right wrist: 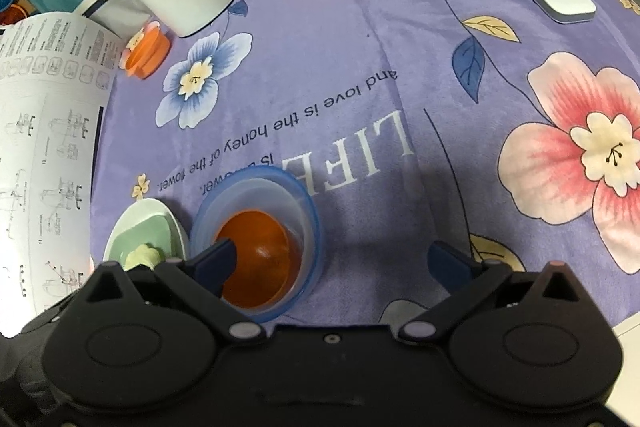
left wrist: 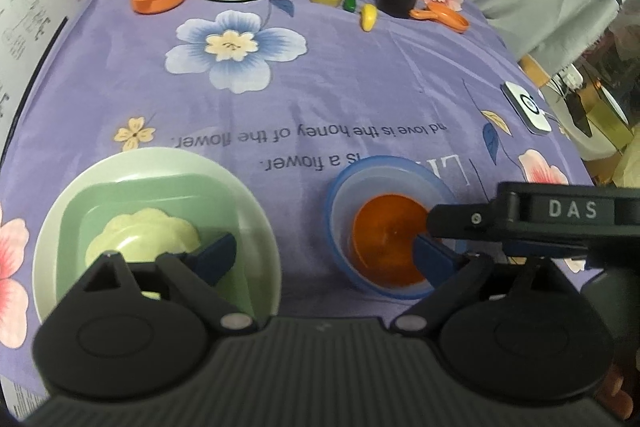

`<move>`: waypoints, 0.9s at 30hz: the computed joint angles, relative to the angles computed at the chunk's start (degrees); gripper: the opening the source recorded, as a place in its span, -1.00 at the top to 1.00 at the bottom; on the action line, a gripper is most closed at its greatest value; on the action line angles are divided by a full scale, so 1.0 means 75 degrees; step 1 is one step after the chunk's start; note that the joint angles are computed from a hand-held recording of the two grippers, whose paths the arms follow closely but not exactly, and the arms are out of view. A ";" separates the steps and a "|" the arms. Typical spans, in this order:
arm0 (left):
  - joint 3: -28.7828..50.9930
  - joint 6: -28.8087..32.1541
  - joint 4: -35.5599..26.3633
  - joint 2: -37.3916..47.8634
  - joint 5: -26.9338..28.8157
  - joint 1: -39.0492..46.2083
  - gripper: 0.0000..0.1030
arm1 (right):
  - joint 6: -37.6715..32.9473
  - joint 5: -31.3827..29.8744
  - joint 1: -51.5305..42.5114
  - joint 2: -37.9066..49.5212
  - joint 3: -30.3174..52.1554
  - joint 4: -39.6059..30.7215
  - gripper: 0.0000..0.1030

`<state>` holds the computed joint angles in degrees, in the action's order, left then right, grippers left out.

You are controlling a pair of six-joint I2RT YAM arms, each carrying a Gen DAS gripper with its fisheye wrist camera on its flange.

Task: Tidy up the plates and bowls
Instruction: 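Close both grippers on the rim of the blue bowl stack, then lift and carry the bowl stack over the plate stack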

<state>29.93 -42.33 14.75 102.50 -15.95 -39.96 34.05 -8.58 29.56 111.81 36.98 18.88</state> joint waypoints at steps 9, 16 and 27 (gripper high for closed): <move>0.0328 0.0374 0.0273 0.0485 0.0624 0.0202 -0.12 | -0.0372 -0.0179 -0.0005 0.0257 0.0462 -0.0271 -0.51; 0.0520 0.0311 0.0301 0.0920 0.1025 0.0423 -0.01 | -0.0668 -0.0329 0.0193 0.0622 0.0924 -0.0399 0.27; 0.0509 0.0177 0.0079 0.0792 0.0834 0.0494 0.52 | -0.0749 -0.0072 0.0431 0.0470 0.0970 -0.0575 0.44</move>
